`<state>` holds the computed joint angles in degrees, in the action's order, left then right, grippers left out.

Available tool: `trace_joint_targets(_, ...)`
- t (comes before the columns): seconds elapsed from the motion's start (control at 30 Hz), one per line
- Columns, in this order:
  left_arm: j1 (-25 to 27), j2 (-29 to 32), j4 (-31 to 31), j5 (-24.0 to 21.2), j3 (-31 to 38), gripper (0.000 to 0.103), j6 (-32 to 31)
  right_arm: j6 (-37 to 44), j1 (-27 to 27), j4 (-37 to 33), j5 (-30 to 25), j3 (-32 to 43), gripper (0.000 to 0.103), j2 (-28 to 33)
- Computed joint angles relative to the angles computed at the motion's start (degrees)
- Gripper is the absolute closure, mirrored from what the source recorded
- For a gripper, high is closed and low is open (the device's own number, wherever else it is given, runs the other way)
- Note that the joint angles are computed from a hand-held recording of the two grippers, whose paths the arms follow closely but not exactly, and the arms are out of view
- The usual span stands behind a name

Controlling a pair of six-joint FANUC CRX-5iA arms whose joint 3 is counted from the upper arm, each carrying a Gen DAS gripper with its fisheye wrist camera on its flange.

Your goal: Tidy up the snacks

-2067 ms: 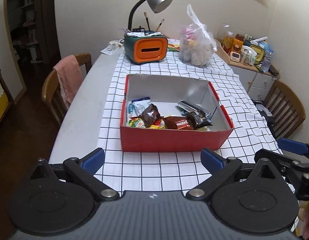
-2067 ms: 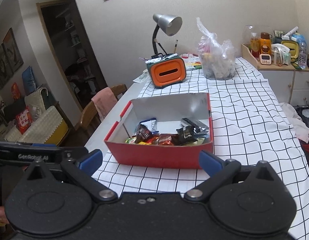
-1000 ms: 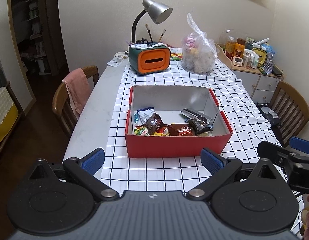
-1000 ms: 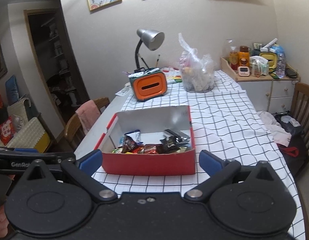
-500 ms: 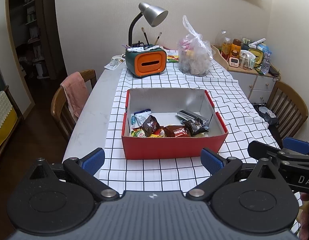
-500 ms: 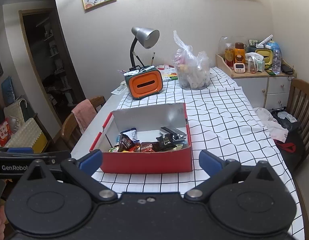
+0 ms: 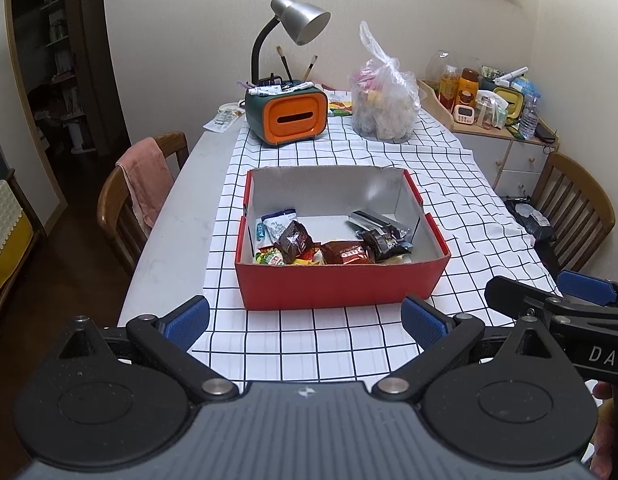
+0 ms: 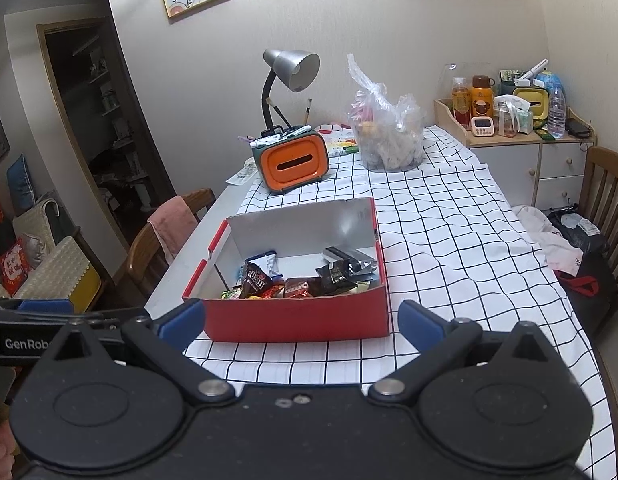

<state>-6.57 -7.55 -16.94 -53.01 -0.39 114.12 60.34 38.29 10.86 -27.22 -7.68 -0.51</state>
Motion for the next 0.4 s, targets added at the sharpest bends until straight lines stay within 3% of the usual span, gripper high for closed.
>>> trace_joint_targets(0.4,-0.92,1.47,-0.45,-1.66,1.31,0.000,0.92,1.35,-0.86,-2.40,-0.13,0.23,0.000,0.16)
